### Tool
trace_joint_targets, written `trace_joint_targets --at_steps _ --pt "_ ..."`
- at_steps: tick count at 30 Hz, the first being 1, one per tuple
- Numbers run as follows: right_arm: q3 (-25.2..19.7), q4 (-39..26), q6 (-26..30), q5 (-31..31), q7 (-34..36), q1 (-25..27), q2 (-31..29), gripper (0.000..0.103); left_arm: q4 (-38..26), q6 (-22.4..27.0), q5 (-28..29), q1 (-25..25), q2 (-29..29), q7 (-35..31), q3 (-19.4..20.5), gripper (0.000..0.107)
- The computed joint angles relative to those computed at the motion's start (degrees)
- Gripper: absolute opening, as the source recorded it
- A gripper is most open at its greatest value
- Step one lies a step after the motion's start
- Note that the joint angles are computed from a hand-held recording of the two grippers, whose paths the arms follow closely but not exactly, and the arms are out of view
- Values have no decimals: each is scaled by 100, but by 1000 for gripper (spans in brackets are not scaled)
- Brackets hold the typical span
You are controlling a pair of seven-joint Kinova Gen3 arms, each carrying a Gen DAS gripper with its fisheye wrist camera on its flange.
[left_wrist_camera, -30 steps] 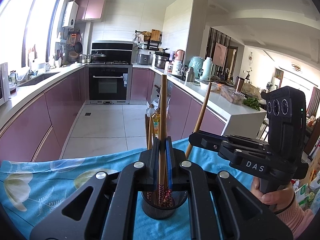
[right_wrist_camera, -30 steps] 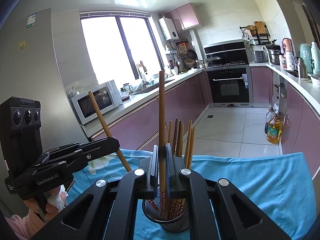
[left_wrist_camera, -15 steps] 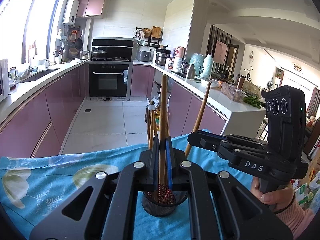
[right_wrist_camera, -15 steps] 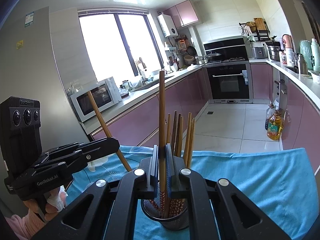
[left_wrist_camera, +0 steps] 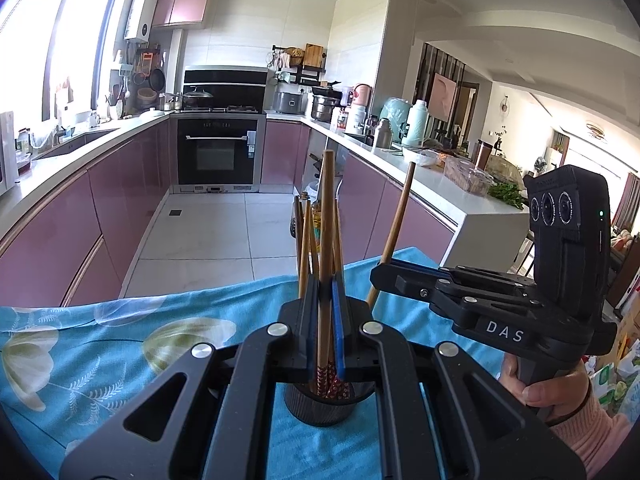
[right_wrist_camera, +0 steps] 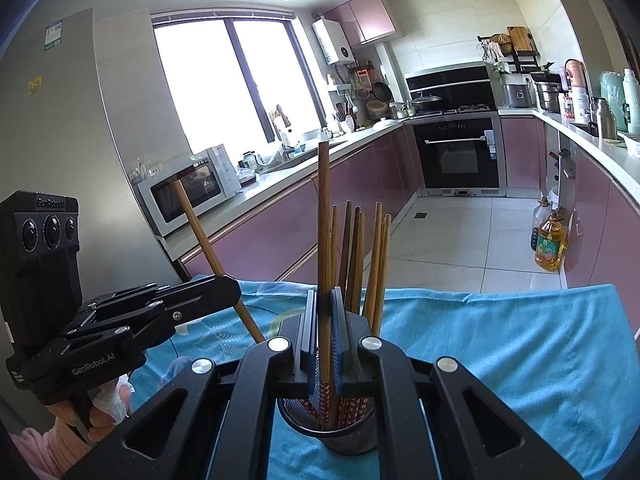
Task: Organize utensils
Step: 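Insert both chopsticks into the mesh cup and open both grippers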
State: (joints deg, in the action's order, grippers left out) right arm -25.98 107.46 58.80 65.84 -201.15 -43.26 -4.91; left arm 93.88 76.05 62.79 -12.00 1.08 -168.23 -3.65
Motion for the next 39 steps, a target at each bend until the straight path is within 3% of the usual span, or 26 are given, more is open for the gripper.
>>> trace_joint_targets --at_steps 26,39 --pt "157 111 -376 -274 34 65 110 6 114 -277 -359 86 200 -78 159 7" --pt "288 134 -533 -361 2 140 149 8 -28 -535 -621 241 409 199 352 7"
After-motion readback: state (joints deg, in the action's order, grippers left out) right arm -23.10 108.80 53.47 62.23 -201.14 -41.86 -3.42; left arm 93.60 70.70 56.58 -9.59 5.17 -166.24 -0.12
